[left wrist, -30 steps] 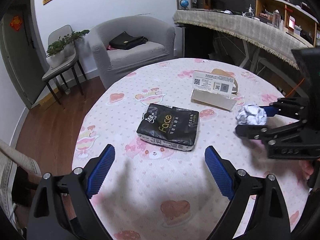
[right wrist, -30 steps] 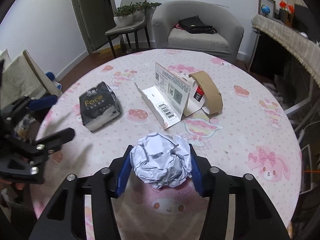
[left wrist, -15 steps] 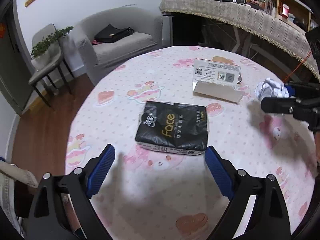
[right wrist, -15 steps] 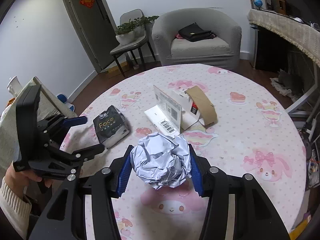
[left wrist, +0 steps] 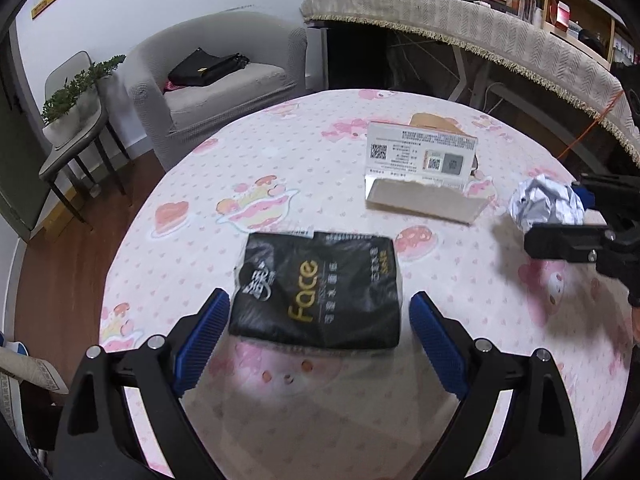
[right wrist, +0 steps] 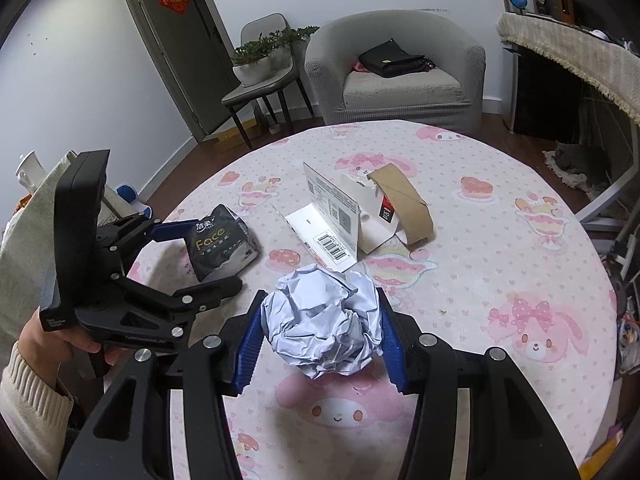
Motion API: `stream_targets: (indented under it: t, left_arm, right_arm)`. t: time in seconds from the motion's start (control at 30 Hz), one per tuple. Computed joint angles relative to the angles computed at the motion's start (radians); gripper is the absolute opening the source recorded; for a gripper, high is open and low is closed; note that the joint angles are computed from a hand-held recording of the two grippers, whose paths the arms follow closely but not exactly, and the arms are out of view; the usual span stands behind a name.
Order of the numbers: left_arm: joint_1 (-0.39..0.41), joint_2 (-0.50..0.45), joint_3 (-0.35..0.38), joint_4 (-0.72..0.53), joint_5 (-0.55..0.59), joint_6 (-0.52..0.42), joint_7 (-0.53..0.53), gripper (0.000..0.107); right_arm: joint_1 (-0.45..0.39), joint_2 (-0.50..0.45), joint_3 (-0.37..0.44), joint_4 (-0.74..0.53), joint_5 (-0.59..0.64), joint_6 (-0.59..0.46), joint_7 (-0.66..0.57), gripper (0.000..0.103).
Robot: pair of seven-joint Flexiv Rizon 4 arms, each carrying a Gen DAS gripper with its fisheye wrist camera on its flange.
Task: Collect trash
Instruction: 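Grasp the black Face tissue pack with the left tool while the right tool grasps the foil ball, then carry the tissue pack over the bin and open the left tool while the right tool carries the foil ball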
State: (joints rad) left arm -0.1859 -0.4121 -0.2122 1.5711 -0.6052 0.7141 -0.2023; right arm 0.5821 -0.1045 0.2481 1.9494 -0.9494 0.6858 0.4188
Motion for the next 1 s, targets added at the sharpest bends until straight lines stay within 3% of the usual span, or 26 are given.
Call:
stream_targets:
  t: [0.1,0.13,0.23,1.0]
  left_arm:
    - [-0.002,0.002,-0.003,0.000,-0.004,-0.006,-0.003,0.086]
    - [-0.003,0.001,-0.003,0.000,-0.009,-0.004,-0.010,0.078]
    - [-0.006,0.006,-0.001,0.008,-0.017,0.006,-0.028,0.075]
    - [0.039,0.169,0.065,0.174,-0.175,0.036,-0.082,0.074]
  right_arm:
    - [0.001,0.000,0.001,-0.003,0.005,-0.002,-0.006,0.053]
    - [0.000,0.000,0.000,-0.003,0.002,0.000,-0.005,0.053]
    - [0.001,-0.001,0.000,-0.006,-0.002,0.004,-0.007,0.053]
    - [0.050,-0.080,-0.021,-0.133,0.011,-0.030,-0.134,0.052]
